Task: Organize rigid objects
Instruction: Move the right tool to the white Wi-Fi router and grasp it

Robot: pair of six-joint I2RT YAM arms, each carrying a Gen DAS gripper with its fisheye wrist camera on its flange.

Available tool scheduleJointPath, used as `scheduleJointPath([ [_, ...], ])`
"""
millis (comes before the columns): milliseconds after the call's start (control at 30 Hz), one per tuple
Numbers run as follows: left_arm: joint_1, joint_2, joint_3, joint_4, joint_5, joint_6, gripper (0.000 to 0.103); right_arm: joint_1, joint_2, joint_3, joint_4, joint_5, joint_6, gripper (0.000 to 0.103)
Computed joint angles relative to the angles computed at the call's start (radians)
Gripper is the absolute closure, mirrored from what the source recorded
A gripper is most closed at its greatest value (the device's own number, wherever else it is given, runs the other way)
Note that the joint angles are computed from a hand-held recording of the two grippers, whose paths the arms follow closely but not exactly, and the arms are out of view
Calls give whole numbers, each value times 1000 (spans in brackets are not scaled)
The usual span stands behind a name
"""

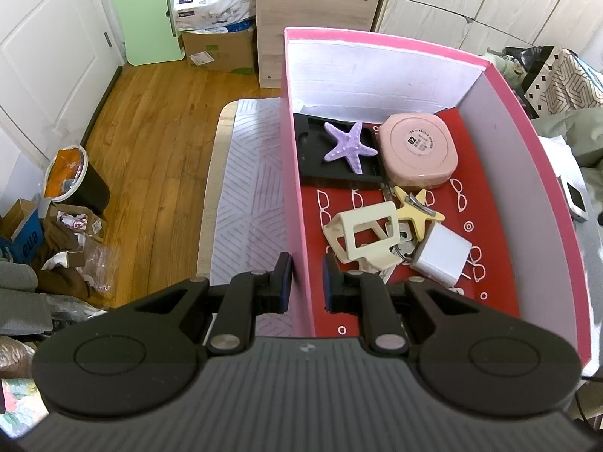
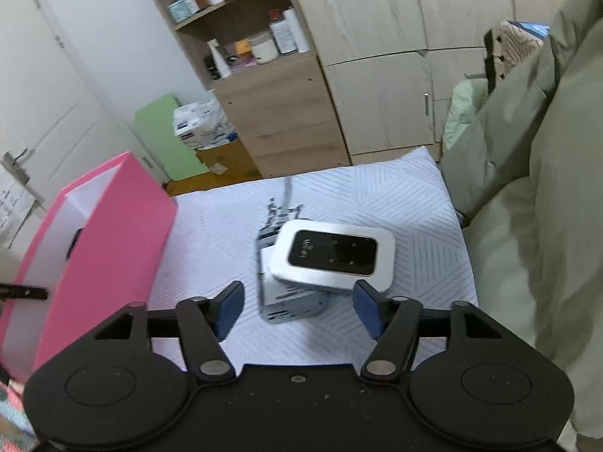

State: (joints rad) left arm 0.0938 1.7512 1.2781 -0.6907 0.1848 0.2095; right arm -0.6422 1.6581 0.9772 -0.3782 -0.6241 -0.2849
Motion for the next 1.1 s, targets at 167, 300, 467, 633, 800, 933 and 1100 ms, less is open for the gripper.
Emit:
scheduleJointPath([
  [167,1,0,-1,1,2,-3,89,15,46,9,66,14,-47,17],
  [300,2,-2,-3,3,4,-5,89,38,107,49,77,61,48,16],
  [467,5,0,0,-2,10,-2,88,50,184,80,118,69,191,12],
  [633,7,-5,-2,-7,14,5,88,69,189,61,174,78,232,10],
  [800,10,-5,-4,-5,19,4,88,102,192,68,178,127,217,7],
  [933,12,-5,-3,-7,24,5,88,145,196,84,160,187,178,1],
  [1100,12,-4,-2,-8,23,5,88,211,187,62,194,314,91,1],
])
